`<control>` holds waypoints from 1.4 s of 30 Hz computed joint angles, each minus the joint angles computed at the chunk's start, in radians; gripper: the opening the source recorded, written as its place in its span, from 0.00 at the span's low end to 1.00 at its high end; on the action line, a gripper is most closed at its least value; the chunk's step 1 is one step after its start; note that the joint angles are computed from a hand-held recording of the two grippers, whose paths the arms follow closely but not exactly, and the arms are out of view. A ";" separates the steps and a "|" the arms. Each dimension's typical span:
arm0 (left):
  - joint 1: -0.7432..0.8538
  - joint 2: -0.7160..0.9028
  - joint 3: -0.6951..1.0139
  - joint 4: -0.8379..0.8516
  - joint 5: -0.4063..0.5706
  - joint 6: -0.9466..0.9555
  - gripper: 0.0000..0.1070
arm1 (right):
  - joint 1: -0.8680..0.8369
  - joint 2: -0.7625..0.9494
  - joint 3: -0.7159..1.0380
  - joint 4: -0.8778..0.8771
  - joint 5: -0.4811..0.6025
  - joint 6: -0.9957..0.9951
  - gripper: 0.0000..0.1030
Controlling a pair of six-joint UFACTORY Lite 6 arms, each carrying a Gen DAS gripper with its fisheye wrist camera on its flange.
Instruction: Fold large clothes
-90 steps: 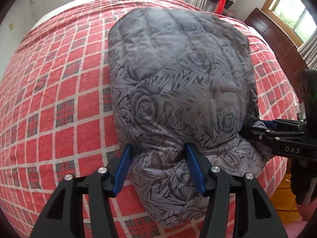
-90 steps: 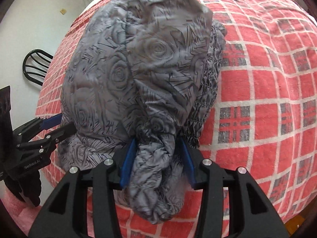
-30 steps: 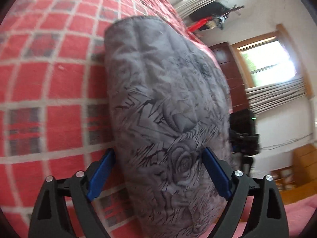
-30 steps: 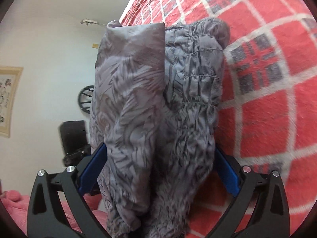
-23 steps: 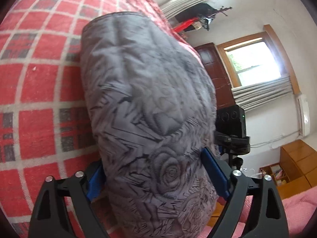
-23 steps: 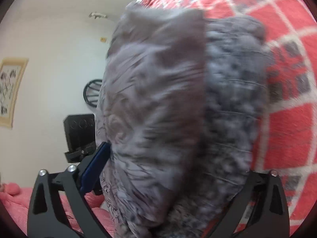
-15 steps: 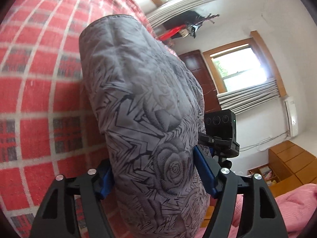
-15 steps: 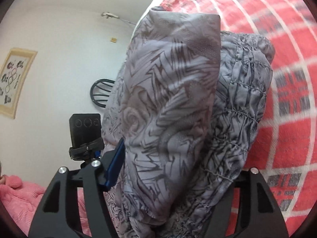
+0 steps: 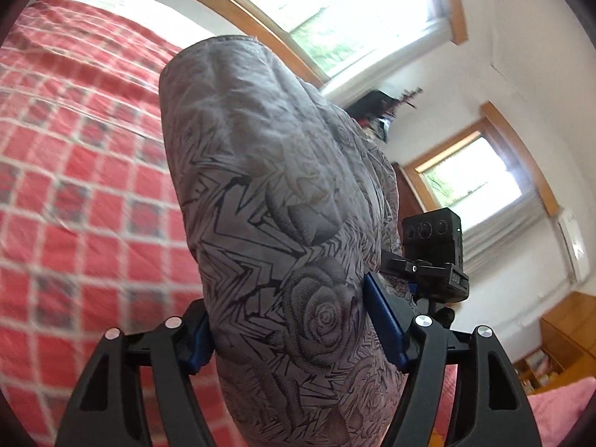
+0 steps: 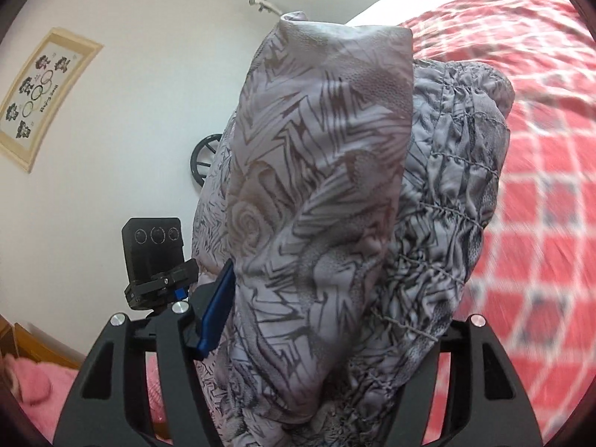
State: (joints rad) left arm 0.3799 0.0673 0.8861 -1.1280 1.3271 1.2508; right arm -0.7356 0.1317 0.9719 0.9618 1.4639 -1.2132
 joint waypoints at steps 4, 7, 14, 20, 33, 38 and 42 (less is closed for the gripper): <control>0.017 0.181 0.131 -0.005 -0.050 0.016 0.67 | 0.114 0.183 0.121 0.037 -0.066 0.022 0.63; 0.011 0.308 0.186 -0.005 -0.111 0.026 0.67 | 0.172 0.313 0.175 0.041 -0.140 0.032 0.64; 0.036 0.473 0.247 0.013 -0.140 0.048 0.73 | 0.182 0.452 0.240 0.037 -0.163 0.048 0.75; 0.072 0.384 0.199 0.096 -0.135 0.030 0.76 | 0.036 0.197 0.065 -0.098 -0.097 0.014 0.79; 0.204 0.107 -0.183 0.206 -0.194 0.142 0.79 | -0.390 0.074 -0.202 -0.358 -0.110 -0.192 0.77; 0.169 -0.044 -0.224 0.235 -0.229 0.056 0.77 | -0.414 0.110 -0.165 -0.347 -0.101 -0.180 0.75; 0.103 -0.255 -0.240 0.316 -0.267 -0.132 0.77 | -0.408 -0.123 -0.177 -0.347 -0.012 -0.124 0.75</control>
